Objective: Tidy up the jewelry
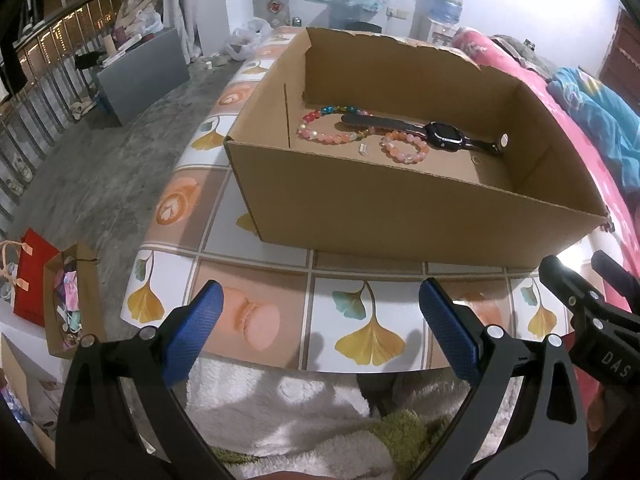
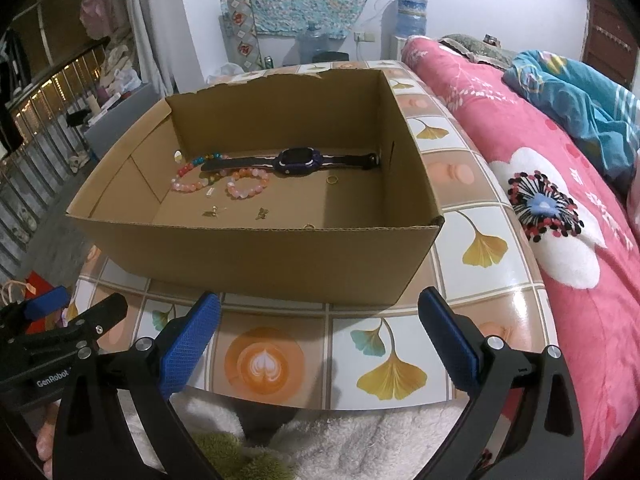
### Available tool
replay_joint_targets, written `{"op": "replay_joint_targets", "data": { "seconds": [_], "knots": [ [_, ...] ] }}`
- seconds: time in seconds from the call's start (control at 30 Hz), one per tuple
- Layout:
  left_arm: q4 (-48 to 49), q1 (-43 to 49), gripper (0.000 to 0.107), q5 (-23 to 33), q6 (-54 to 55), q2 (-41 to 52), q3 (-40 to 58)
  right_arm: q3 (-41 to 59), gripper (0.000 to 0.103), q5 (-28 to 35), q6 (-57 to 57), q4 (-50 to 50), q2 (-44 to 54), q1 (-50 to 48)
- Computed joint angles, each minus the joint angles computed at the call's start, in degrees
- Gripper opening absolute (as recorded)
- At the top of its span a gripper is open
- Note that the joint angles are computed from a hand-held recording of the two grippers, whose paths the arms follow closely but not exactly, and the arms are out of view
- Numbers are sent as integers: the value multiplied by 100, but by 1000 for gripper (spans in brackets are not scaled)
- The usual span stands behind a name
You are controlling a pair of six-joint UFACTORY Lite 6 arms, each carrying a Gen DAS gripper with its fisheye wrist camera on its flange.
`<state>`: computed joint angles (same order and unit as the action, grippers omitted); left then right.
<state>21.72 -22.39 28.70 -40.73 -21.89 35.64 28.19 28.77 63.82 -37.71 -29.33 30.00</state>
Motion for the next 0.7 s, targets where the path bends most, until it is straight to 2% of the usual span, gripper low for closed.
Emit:
{"op": "replay_joint_targets", "data": {
  "seconds": [0.7],
  "knots": [
    [127,-167,95,10,-130,289,176,-76,96,-158,205,-9,218,37]
  ]
}}
